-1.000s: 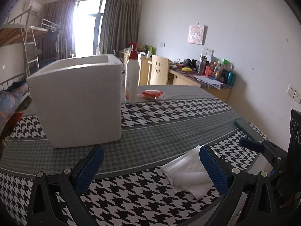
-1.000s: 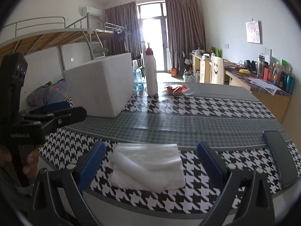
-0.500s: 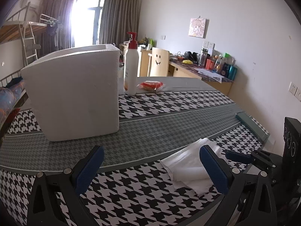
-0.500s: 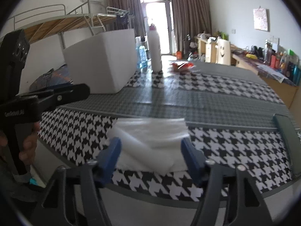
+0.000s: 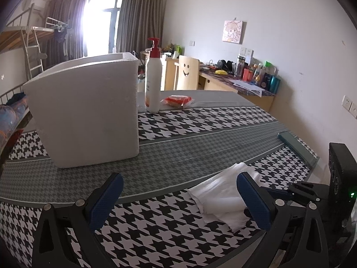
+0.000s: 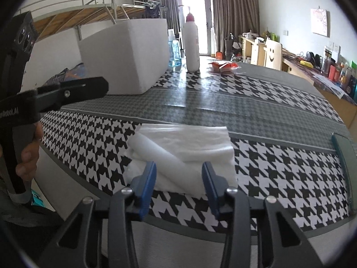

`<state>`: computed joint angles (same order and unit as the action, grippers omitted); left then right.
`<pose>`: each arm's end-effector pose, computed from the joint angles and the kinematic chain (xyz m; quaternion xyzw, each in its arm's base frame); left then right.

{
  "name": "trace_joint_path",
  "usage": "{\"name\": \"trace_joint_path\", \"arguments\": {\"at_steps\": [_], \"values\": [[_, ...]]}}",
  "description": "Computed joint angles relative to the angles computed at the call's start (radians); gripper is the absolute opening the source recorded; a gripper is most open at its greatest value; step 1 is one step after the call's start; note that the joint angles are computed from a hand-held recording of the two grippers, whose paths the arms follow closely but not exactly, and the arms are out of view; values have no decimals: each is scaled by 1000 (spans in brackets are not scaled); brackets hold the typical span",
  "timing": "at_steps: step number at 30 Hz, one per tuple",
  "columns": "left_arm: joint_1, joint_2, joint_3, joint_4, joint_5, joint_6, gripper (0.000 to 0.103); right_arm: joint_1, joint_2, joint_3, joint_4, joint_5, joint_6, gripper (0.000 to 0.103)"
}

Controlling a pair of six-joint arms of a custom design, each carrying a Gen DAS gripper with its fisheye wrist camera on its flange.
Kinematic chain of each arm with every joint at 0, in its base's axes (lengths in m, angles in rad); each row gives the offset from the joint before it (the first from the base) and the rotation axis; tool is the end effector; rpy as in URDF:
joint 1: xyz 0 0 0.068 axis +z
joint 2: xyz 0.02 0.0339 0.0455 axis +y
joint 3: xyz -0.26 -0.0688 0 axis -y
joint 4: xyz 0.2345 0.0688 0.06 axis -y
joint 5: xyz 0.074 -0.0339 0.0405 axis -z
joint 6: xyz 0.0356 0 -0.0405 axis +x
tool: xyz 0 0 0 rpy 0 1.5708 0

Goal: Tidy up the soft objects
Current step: 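Lower the right tool onto the white tissue and close on it, then close the left tool on the tissue edge while the right tool holds it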

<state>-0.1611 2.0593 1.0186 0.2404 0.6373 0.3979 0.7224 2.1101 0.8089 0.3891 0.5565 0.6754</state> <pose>0.3755 -0.0825 0.0975 0.3559 0.8134 -0.2461 0.3887 0.2657 0.2091 0.0441 0.0674 0.9117 0.0011 0.4053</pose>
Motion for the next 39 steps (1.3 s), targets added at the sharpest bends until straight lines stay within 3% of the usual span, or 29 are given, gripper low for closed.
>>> {"name": "trace_joint_path", "arguments": {"at_steps": [12, 18, 20, 24, 35, 39], "values": [[19, 3, -3, 15, 0, -11, 102, -21, 31, 51, -53, 6, -55, 44], [17, -1, -8, 20, -2, -14, 102, 2, 48, 120, -166, 39, -144, 39], [17, -1, -7, 18, -3, -14, 102, -12, 45, 108, -143, 15, -161, 36], [20, -7, -17, 30, -1, -19, 102, -34, 24, 81, -123, -5, -141, 12], [-7, -2, -7, -14, 9, 35, 102, -71, -62, -55, 68, -104, -102, 10], [-39, 21, 15, -59, -1, 83, 102, -73, -56, -53, 66, -103, -94, 10]]}}
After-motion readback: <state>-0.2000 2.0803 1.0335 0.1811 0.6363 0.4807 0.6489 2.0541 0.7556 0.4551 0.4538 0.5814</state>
